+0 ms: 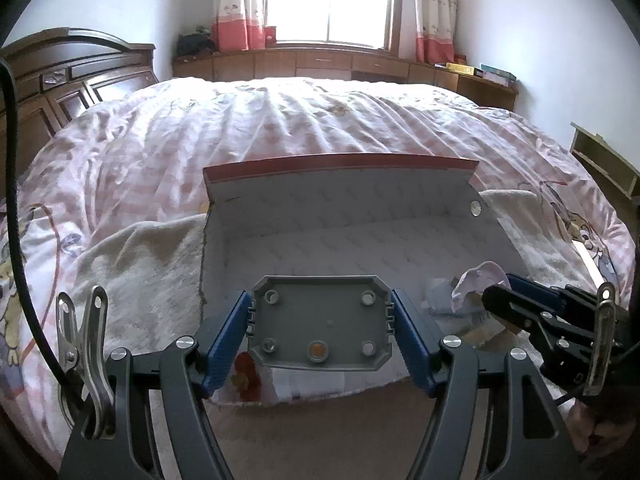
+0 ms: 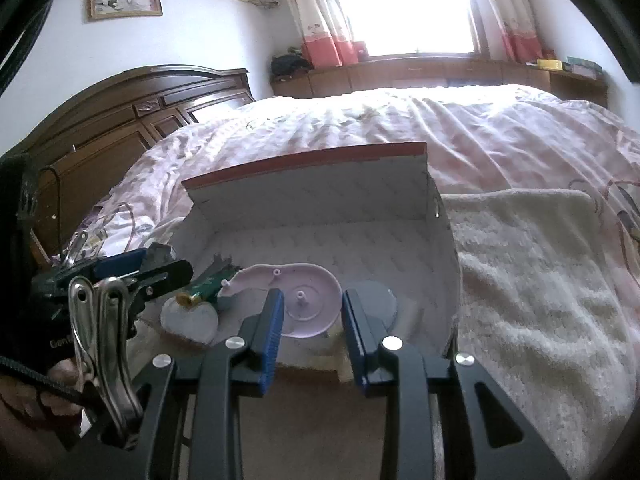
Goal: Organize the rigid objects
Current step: 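Carry the grey plate and the pink piece over the box with both tools, then open both tools to drop the plate and the pink piece into the box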
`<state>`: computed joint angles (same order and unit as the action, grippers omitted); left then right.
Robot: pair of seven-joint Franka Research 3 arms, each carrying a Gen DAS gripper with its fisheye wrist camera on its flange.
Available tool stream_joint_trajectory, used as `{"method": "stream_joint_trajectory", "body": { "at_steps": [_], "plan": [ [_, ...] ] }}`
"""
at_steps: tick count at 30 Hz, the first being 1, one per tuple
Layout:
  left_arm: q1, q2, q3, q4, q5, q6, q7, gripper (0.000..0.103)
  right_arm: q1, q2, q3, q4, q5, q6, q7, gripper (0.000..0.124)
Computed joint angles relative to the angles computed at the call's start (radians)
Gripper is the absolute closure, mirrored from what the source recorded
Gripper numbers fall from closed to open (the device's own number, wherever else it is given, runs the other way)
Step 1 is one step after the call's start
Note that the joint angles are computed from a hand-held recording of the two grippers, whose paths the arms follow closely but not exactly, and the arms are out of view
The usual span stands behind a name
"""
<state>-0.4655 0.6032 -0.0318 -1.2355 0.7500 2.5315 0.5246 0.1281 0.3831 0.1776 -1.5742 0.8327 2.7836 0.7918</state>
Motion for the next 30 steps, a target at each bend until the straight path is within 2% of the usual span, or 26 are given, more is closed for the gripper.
{"method": "stream_joint_trajectory", "body": {
  "at_steps": [11, 30],
  "plan": [
    [0.006, 0.059, 0.007, 0.068, -0.031, -0.013, 0.025, 0.032, 0.021, 0.071, -0.019, 0.077, -0.111, 0.011, 0.095, 0.093],
    [0.006, 0.121, 0.016, 0.143, -0.091, -0.033, 0.062, 0.032, 0.014, 0.126, 0.000, 0.131, -0.181, 0.073, 0.139, 0.093]
  ]
}}
